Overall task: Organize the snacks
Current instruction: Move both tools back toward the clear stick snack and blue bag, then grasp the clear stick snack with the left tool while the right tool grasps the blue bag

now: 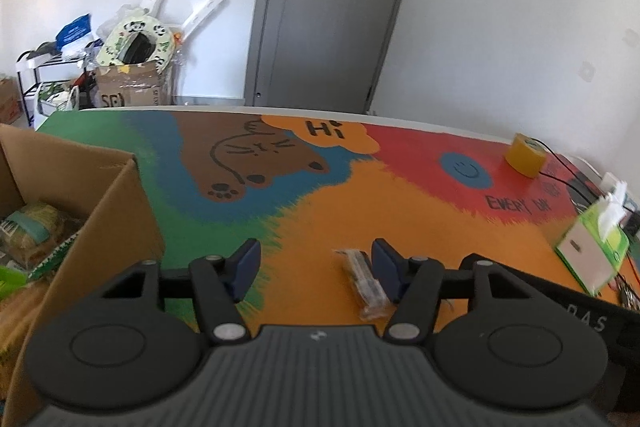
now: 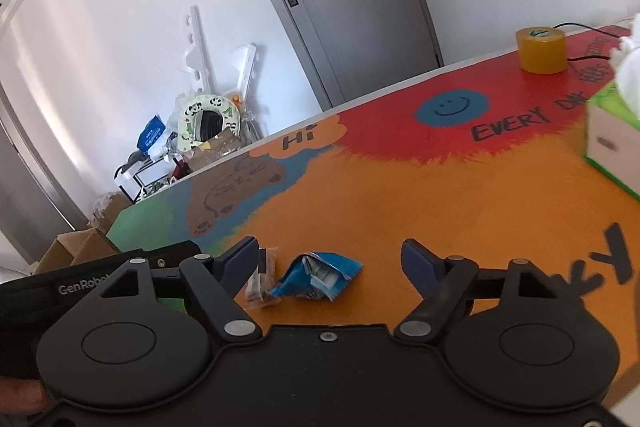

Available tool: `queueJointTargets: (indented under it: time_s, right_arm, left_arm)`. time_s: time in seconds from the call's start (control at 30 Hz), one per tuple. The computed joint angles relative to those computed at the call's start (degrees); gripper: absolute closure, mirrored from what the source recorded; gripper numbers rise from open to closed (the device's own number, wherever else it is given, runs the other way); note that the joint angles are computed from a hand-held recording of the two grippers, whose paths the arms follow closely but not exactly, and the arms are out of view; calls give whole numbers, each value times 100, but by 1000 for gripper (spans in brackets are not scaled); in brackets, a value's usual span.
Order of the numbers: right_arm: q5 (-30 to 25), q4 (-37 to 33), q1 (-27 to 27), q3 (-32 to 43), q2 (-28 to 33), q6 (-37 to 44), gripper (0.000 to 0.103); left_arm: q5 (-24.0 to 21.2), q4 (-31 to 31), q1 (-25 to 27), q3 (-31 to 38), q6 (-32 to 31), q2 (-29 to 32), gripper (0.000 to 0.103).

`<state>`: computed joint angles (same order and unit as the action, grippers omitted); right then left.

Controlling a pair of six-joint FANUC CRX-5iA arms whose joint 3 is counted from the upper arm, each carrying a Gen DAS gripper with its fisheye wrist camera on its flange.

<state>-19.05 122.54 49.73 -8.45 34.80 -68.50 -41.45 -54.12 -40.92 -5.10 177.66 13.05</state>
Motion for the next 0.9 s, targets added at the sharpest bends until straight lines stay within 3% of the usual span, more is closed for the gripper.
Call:
queueJointTargets:
  time_s: [0.2, 0.3, 0.37, 0.5, 0.6, 0.8, 0.9]
  right_arm:
    - [185, -321, 36, 330, 269, 441, 27]
    - [252, -680, 94, 398, 346, 857, 41]
    - [295, -1110, 149, 394, 380, 1236, 62]
    - [431, -235, -44, 249, 269, 500, 68]
    - [483, 474, -187, 82, 107, -101, 80]
    - [384, 780, -290, -263, -144, -527, 88]
    - [287, 446, -250, -425, -201, -367, 92]
  left_arm:
    - [23, 90, 120, -31, 77, 8, 46]
    - [32, 124, 134, -21, 53, 35, 46]
    - [58, 171, 148, -6, 12, 55, 47]
    - [42, 199, 99, 72, -41, 141, 46]
    - [34, 281, 82, 174, -159, 243, 46]
    - [-61, 264, -36, 444, -218, 500, 47]
    - [-108, 235, -97, 570, -230, 649, 47]
